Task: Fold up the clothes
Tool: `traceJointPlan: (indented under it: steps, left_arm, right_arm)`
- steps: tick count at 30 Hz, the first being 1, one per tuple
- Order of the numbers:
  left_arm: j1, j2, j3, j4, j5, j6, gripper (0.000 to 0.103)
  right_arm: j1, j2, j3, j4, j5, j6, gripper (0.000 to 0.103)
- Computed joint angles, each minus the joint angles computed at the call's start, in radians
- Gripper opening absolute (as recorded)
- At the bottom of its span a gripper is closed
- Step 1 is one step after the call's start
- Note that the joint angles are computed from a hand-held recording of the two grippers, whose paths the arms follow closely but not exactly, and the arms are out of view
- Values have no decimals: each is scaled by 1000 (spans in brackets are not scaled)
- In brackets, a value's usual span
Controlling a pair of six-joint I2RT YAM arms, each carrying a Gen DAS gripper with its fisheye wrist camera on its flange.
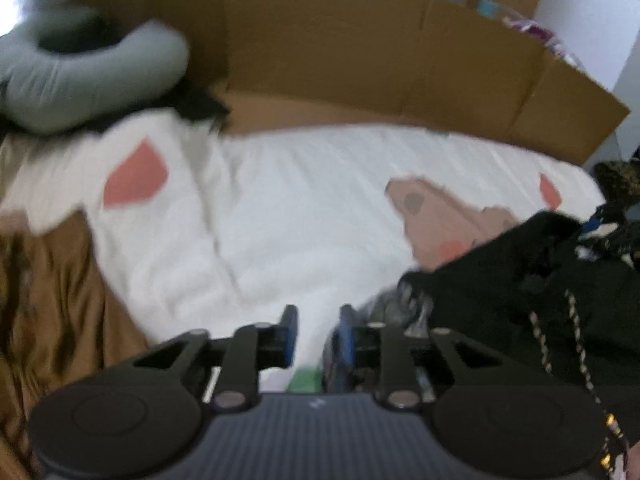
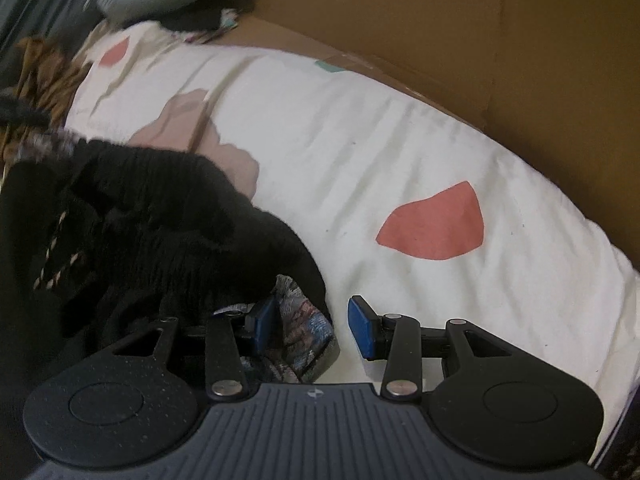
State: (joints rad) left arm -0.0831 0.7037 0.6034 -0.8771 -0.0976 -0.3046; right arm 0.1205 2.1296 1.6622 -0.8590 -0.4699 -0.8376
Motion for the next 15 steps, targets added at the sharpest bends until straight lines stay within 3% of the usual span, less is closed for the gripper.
traceJointPlan:
  steps: [7,15]
  left_arm:
    - [8,186,-4,181,55,65,31]
    - [-40,273,-40,264,96,65,31]
  right_arm:
    - [0,-16,-1,-31,0,-51,41]
    - [14,-26,-25,14,9,-6,41]
